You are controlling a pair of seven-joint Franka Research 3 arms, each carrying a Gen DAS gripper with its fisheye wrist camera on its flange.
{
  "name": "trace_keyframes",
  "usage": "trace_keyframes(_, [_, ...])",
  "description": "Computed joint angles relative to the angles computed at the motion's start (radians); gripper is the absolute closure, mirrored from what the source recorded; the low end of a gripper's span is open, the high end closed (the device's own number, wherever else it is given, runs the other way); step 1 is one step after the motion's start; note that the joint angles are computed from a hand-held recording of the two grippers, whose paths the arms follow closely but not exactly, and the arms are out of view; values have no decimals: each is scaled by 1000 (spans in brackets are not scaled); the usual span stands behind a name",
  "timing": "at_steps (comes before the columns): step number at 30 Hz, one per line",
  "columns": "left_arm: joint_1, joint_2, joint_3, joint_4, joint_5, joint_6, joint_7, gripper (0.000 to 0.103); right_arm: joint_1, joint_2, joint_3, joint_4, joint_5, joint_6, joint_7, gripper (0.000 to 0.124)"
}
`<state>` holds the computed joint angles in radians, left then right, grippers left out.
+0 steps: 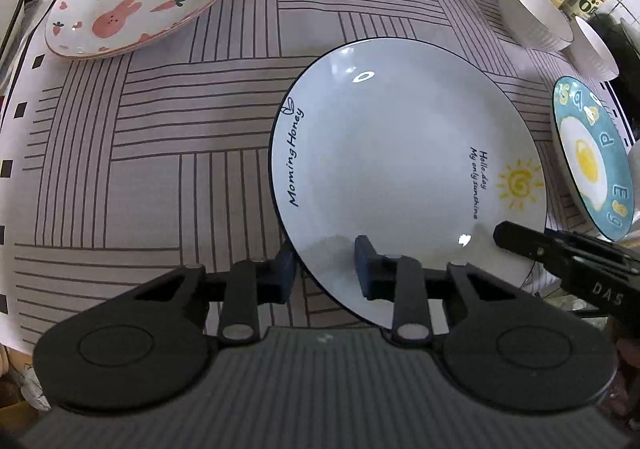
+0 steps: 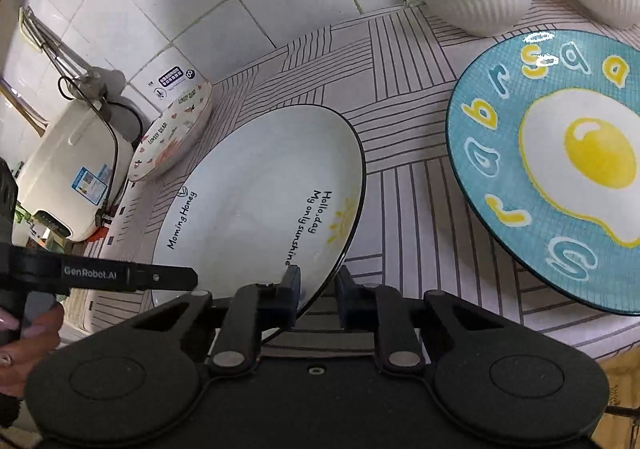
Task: Organize plates and bowls
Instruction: 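Lift the white plate with both grippers and lower it beside the rabbit plate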
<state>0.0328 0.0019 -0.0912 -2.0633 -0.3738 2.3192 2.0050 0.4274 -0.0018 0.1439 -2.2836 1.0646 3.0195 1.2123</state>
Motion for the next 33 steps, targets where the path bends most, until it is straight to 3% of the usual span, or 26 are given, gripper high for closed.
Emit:
trace_keyframes(4, [4, 8, 0, 26, 11, -36, 6, 76, -4, 11, -2, 9, -111, -13, 50, 101])
trace_keyframes(12, [3, -10, 6, 59, -28, -39, 106, 75, -10, -2, -10, 36, -16, -6, -79, 101])
trace_keyframes(18, [8, 79, -9, 203, -14, -47, 101, 75, -42, 74, -5, 156, 34, -3, -180, 101])
trace_keyframes(21, [10, 157, -27, 300, 23, -48, 71, 75, -62, 129, 2, 222, -13, -4, -179, 100])
trace_keyframes(26, [19, 320, -64, 495, 80, -91, 11, 75, -89, 222, 5, 314, -153, -3, -75, 99])
trace_keyframes(33, [13, 470, -102, 668, 158, -137, -75, 74, -91, 327, -41, 418, -406, -44, 169, 99])
